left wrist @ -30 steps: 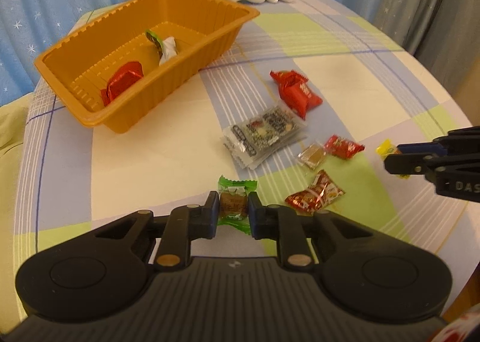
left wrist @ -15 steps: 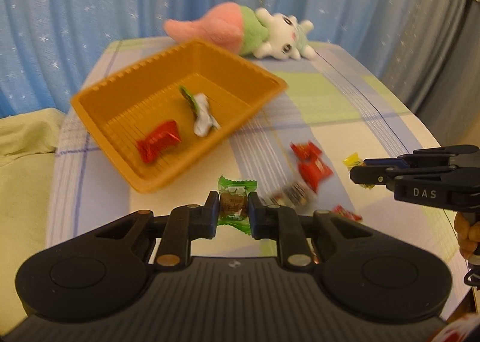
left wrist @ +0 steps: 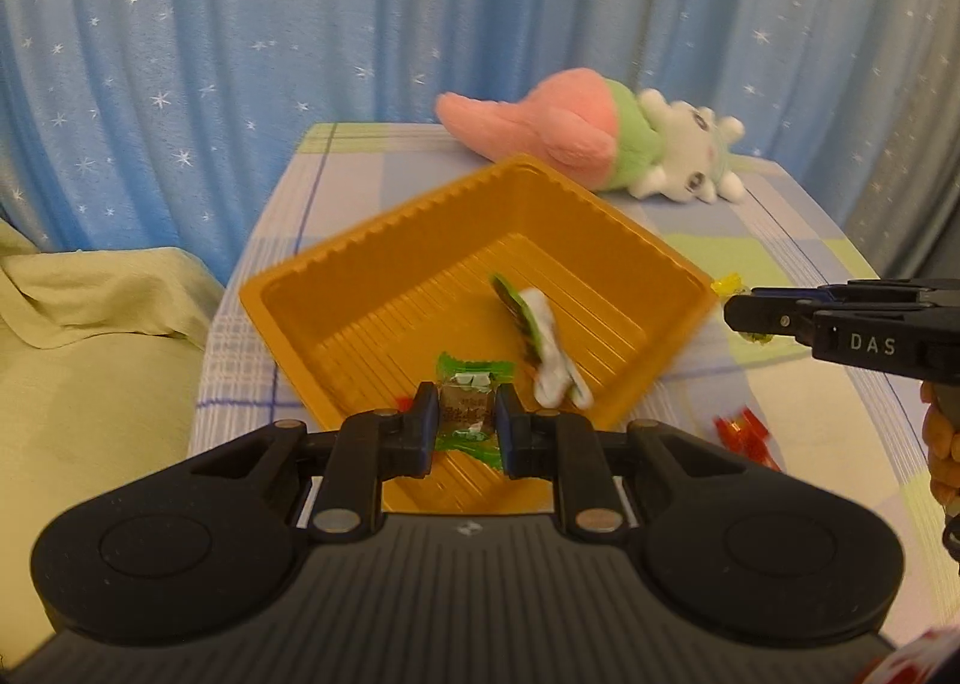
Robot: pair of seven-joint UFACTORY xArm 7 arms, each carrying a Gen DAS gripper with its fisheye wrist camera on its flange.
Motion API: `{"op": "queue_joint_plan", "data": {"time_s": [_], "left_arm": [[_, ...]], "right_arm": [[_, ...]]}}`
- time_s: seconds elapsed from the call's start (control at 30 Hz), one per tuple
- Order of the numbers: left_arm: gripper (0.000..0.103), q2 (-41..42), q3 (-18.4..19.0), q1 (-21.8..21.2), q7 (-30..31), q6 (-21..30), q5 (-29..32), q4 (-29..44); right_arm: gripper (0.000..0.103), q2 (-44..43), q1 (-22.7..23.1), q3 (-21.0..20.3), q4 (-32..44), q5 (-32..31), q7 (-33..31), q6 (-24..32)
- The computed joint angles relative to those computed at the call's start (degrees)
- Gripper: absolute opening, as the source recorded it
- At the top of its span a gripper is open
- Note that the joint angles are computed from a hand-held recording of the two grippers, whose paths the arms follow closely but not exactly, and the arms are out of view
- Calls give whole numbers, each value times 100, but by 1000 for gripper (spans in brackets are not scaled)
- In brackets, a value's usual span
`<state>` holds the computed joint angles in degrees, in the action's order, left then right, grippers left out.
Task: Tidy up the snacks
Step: 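Carry both candies over the orange tray with both tools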
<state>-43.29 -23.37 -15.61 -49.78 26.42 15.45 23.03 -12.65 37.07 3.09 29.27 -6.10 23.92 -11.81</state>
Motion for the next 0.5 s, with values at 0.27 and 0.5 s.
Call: {"op": "queue_joint_plan", "data": {"time_s": [0.27,0.5], "left_arm": [[18,531,52,424,69,-380,252,164],[18,776,171,523,143,-554,283,164]], "right_arm": [[21,1135,-170,-40,999,-515,181,-35],[21,1644,120,-229,1365,88,-460,68]]}}
